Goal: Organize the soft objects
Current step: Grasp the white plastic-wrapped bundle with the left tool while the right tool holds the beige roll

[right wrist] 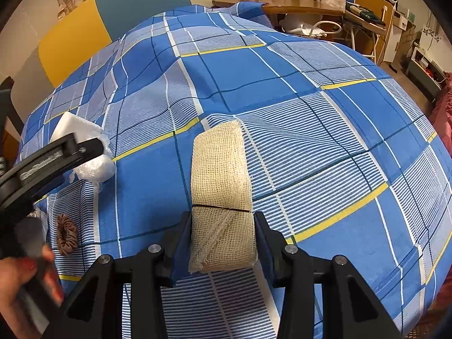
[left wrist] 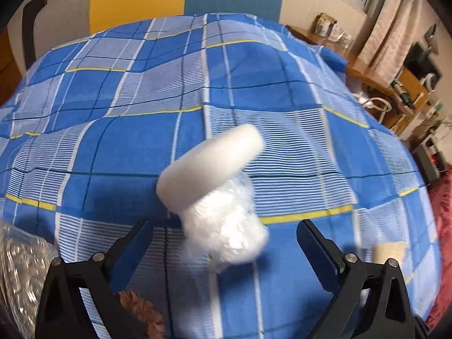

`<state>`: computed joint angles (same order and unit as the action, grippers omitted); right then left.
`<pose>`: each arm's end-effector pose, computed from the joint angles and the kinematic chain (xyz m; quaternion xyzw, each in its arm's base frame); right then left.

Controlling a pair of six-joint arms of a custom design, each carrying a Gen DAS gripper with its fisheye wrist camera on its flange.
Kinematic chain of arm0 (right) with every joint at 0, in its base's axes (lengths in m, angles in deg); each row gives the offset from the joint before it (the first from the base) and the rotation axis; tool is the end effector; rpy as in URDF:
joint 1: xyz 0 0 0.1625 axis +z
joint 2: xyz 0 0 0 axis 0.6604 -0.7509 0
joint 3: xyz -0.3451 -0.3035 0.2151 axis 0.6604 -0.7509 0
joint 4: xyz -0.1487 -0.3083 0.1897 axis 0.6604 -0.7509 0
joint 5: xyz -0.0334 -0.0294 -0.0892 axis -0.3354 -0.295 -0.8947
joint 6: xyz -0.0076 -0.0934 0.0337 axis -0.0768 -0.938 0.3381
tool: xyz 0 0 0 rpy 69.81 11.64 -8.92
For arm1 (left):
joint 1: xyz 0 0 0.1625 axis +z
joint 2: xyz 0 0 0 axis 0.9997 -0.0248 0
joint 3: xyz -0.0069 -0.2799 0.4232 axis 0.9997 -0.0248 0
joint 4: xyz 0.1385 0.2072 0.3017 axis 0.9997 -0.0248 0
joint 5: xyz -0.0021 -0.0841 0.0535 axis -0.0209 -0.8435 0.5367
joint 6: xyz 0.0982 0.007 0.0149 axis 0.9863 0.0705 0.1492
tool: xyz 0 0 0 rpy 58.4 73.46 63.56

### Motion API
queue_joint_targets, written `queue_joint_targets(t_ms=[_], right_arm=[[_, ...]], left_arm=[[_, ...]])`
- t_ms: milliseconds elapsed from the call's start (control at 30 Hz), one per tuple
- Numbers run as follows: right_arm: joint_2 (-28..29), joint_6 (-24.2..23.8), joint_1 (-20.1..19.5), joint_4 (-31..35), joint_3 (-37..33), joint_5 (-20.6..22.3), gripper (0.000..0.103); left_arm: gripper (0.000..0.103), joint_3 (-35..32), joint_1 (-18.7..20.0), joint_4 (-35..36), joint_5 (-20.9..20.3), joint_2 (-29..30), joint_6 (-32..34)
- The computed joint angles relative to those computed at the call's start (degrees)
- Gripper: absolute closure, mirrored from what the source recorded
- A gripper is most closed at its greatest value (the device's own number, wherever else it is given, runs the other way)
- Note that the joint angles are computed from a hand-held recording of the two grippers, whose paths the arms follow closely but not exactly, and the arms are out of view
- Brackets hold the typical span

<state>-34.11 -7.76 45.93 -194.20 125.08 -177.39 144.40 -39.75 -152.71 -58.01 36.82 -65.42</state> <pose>0.0443 -0.5736 0.2834 -0.1165 -0.8879 0.3081 0.3210 -0.3670 -0.7238 -0.0394 0.1723 0.9165 -0.2064 0.2962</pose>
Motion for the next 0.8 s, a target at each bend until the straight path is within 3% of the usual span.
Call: queue_joint_targets(t_ms=[67,133,200,500,800], right_arm=[[-0.01,0.0,0.0,-0.06,-0.01,0.35,0.06],[-0.07,-0.21,-0.04,-0.13,0.08,0.99,0.06],[0.01,-0.19,-0.02,-0.15,0.07,1.07,0.06],[-0.18,0.62,-0.43,-0.56,0.24,1.52,0.06],[-0.4,0.8,-0.68,-1.64,0.45,1.66,0.06]], left_arm=[[0.012,-0.68,0.39,0.43,0.2,0.54,0.69],[0.037,-0.8,0.72,0.82,0.06,0.81,0.8],[0.05,-0.87,1.01,2.53,-0.78,0.83,-0.35],[0.056,8.1,-0.97,-7.67,-0.14,-1.59,1.61],[0.056,22.36,-4.94,-19.6,-5.64,-6.07,4.18]])
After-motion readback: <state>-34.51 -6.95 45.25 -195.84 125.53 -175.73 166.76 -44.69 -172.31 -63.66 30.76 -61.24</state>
